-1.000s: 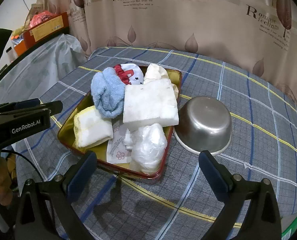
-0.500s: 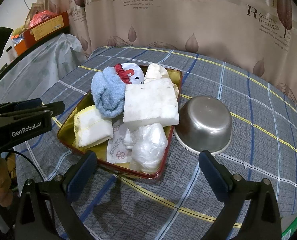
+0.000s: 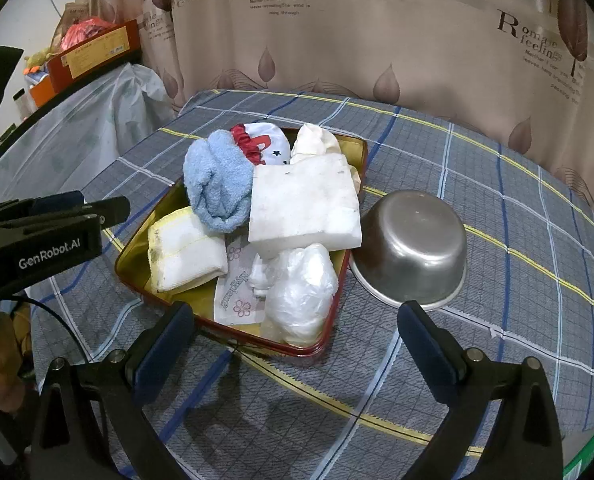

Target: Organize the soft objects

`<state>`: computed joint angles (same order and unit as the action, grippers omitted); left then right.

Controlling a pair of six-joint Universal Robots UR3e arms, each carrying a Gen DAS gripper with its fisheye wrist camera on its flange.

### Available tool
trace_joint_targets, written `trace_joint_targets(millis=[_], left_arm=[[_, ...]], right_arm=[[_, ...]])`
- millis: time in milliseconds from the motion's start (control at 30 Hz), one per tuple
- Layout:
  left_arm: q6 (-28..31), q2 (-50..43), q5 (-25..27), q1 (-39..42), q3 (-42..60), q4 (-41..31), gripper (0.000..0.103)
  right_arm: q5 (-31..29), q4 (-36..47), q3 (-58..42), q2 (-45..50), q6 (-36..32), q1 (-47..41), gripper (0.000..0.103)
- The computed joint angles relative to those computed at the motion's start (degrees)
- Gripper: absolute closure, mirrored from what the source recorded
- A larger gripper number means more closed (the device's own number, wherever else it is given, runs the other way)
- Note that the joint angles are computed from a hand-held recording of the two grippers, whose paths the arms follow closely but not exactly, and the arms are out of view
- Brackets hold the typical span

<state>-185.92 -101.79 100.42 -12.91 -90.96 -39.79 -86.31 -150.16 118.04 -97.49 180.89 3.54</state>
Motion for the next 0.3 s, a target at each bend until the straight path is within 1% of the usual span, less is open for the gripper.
trace_joint_targets(millis=[67, 300], left_arm=[[0.3, 0.09, -0.15, -0.2, -0.24, 0.61, 0.046], [-0.19, -1.06, 2.35, -1.75, 1.16, -0.14, 0.046]], right_arm=[[-0.02, -0.02, 0.14, -0.1, 0.0, 0.02, 0.002], [-0.07, -0.5, 0.59, -0.33, -0.03, 0.14, 0.002]])
